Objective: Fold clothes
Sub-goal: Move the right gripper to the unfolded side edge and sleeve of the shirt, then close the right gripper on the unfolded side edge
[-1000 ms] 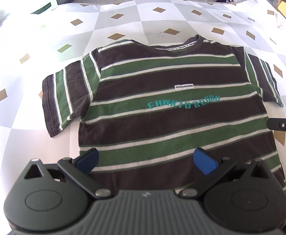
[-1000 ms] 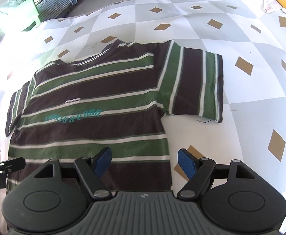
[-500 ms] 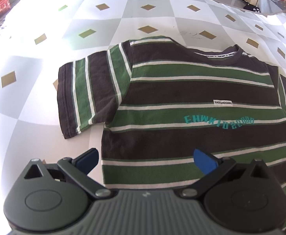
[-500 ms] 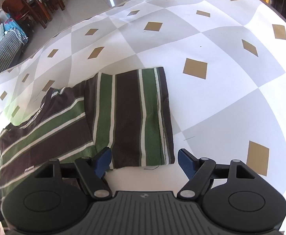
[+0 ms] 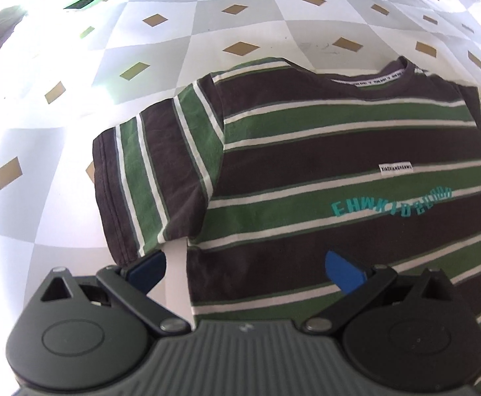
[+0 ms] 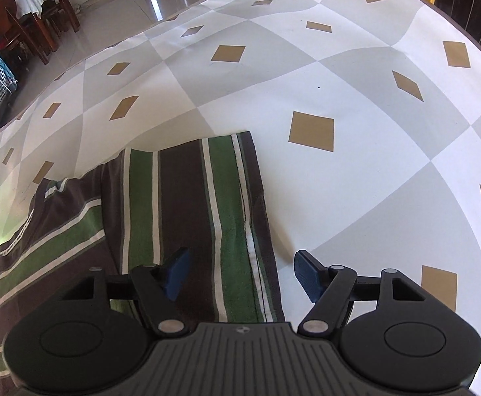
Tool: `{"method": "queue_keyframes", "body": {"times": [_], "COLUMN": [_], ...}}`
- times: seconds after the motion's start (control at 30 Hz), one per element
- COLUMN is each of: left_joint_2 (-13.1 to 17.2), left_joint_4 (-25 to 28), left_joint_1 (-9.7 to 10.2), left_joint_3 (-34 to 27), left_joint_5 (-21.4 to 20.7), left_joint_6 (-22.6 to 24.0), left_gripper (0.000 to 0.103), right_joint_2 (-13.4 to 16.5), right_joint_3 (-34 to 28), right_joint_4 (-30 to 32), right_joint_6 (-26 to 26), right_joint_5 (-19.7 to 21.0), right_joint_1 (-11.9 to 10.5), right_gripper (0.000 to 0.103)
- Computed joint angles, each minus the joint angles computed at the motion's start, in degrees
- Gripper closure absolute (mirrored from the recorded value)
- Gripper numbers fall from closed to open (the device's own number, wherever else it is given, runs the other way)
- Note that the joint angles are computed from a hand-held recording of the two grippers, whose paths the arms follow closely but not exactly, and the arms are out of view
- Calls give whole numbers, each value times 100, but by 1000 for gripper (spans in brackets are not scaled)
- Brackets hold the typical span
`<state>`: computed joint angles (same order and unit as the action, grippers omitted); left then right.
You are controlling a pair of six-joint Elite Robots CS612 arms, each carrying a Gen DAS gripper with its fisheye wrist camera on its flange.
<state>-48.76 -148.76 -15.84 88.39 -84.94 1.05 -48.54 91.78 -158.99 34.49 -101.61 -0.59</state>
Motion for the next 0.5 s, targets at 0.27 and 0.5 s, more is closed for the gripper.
{"method": "queue_keyframes", "body": {"times": [0.27, 0.5], "left_joint_2": [-34, -32], "left_joint_4": [128, 220], "left_joint_1": [-101, -59], "left_joint_3": [53, 16], "left_joint_5": [-75, -226], "left_joint_6": [443, 194], "left_gripper": [0, 0], "right_joint_2": [148, 171], "right_joint_3": [-82, -103], "right_joint_4": [-315, -474], "right_joint_6": [-330, -419], "right_joint_5": [-358, -265], "right_joint_1": [123, 142], "right_gripper": [52, 85]}}
